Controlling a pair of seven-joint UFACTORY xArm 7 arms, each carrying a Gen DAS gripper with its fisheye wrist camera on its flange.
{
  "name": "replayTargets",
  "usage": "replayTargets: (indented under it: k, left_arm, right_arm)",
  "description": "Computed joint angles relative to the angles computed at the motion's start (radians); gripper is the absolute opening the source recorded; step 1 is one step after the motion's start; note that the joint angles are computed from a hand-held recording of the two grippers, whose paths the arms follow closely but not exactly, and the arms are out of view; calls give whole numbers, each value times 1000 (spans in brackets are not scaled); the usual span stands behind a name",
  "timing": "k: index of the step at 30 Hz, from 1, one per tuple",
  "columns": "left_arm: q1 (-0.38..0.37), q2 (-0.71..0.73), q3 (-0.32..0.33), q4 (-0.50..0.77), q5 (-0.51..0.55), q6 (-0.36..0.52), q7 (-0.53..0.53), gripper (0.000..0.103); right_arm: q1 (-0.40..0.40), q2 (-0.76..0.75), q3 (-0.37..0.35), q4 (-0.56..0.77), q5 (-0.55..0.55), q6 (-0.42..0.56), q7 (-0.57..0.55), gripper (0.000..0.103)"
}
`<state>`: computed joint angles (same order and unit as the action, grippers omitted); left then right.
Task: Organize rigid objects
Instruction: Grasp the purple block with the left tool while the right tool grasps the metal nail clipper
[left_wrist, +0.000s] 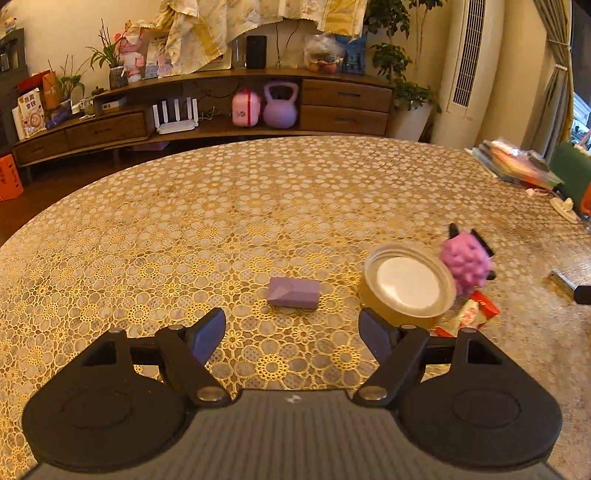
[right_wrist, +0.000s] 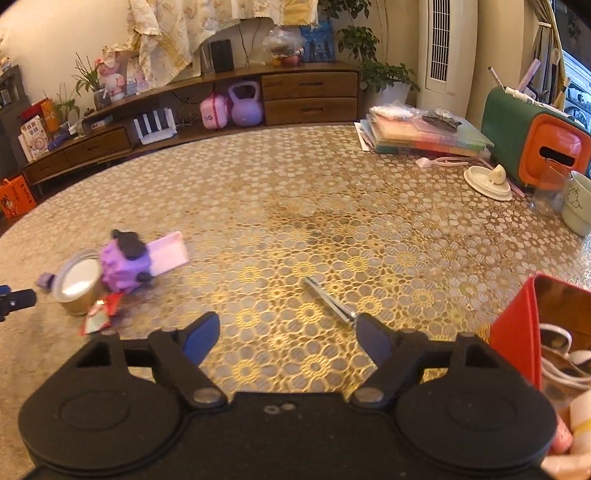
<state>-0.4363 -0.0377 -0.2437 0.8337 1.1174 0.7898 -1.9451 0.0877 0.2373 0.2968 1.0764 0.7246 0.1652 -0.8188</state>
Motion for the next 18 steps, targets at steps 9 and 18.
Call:
replayTargets:
  k: [9, 18]
  left_arm:
    - [9, 46, 25, 20, 24, -14, 3, 79]
    - [-1, 92, 50, 67, 51, -32, 17, 79]
  right_arm:
    - [-15, 86, -1, 68, -145, 9, 74, 62]
    - [-41, 138, 17, 116, -206, 12, 108, 49]
